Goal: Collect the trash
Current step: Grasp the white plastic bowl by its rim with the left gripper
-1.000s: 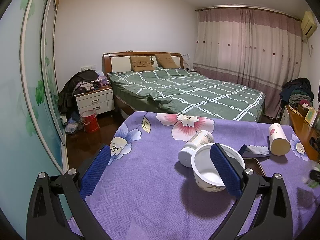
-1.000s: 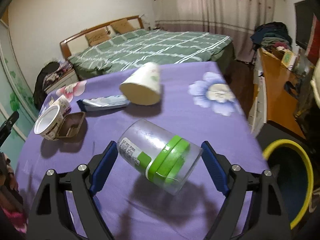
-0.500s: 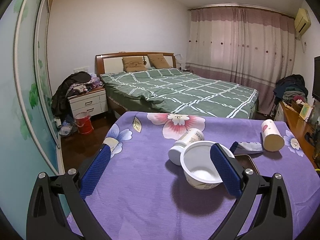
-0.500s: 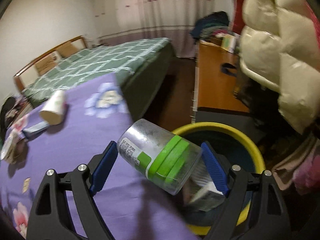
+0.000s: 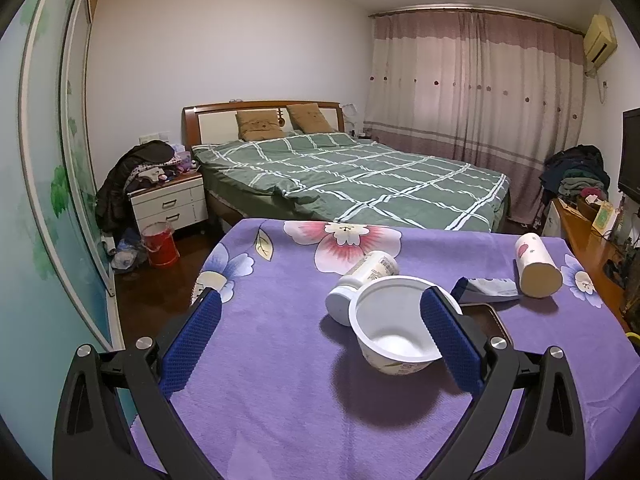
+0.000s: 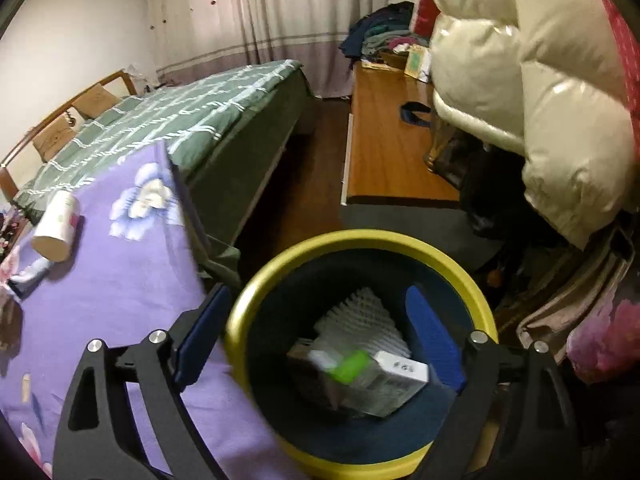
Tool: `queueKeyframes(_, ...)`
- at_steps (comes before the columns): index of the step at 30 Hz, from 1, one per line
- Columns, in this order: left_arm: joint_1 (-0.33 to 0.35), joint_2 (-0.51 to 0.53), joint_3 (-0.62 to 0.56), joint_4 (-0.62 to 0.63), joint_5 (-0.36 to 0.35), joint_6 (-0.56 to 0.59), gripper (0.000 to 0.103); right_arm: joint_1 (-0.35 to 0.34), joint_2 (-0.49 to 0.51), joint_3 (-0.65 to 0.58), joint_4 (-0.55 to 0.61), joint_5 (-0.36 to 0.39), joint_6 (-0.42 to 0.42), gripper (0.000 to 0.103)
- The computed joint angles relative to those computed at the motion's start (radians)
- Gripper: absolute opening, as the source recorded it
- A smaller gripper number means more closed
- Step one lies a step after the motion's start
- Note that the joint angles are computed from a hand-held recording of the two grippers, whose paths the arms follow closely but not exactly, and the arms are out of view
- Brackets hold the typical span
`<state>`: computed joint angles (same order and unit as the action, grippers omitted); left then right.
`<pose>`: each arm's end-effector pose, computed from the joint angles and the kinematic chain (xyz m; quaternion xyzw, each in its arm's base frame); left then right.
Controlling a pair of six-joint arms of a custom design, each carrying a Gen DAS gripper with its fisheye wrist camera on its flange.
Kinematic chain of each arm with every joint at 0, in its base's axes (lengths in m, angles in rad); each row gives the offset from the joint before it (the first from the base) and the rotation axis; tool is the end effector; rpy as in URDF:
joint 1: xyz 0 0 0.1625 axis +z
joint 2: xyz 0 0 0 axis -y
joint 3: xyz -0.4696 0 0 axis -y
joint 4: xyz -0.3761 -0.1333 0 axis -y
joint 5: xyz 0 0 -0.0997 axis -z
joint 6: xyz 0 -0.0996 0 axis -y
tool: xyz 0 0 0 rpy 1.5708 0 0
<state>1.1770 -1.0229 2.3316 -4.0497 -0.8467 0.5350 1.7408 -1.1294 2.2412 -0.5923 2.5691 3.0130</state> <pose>0.0115 -0.4917 0.2628 0.1743 0.7847 -0.4944 0.3310 0.1105 -0.3509 0.1366 -0.1246 -0.7867 0.4490 0.4048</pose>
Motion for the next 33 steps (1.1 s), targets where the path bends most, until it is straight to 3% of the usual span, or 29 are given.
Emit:
queueKeyframes(7,0.001,0.009,-0.002,0.023,-0.014,0.003,0.098,0.125,0.108,-0.171,0.083,-0.087,-0.053,0.087)
queueKeyframes(11,0.0,0.013,0.002,0.035,-0.029,0.013,0.098,0.17,0.198,-0.267,0.066,-0.159,-0.14,0.089)
queueKeyframes(15,0.007,0.009,0.0,0.116,-0.059,0.001,0.098,0.169,0.276,-0.318,0.065,-0.23,-0.181,0.089)
queueKeyframes(18,0.011,0.013,-0.015,0.232,-0.06,-0.027,0.098,0.161,0.313,-0.341,0.095,-0.223,-0.199,0.089)
queueKeyframes(22,-0.001,0.052,-0.052,0.324,0.01,-0.042,0.098,0.15,0.309,-0.338,0.129,-0.248,-0.156,0.09)
queueKeyframes(26,0.016,0.05,-0.101,0.478,0.021,-0.132,0.098,0.15,0.285,-0.306,0.098,-0.277,-0.153,0.09)
queueKeyframes(30,0.058,0.025,-0.148,0.634,-0.046,-0.238,0.098,0.146,0.279,-0.303,0.11,-0.294,-0.141,0.09)
queueKeyframes(33,0.075,0.03,-0.177,0.679,-0.069,-0.267,0.098,0.149,0.281,-0.303,0.111,-0.294,-0.144,0.09)
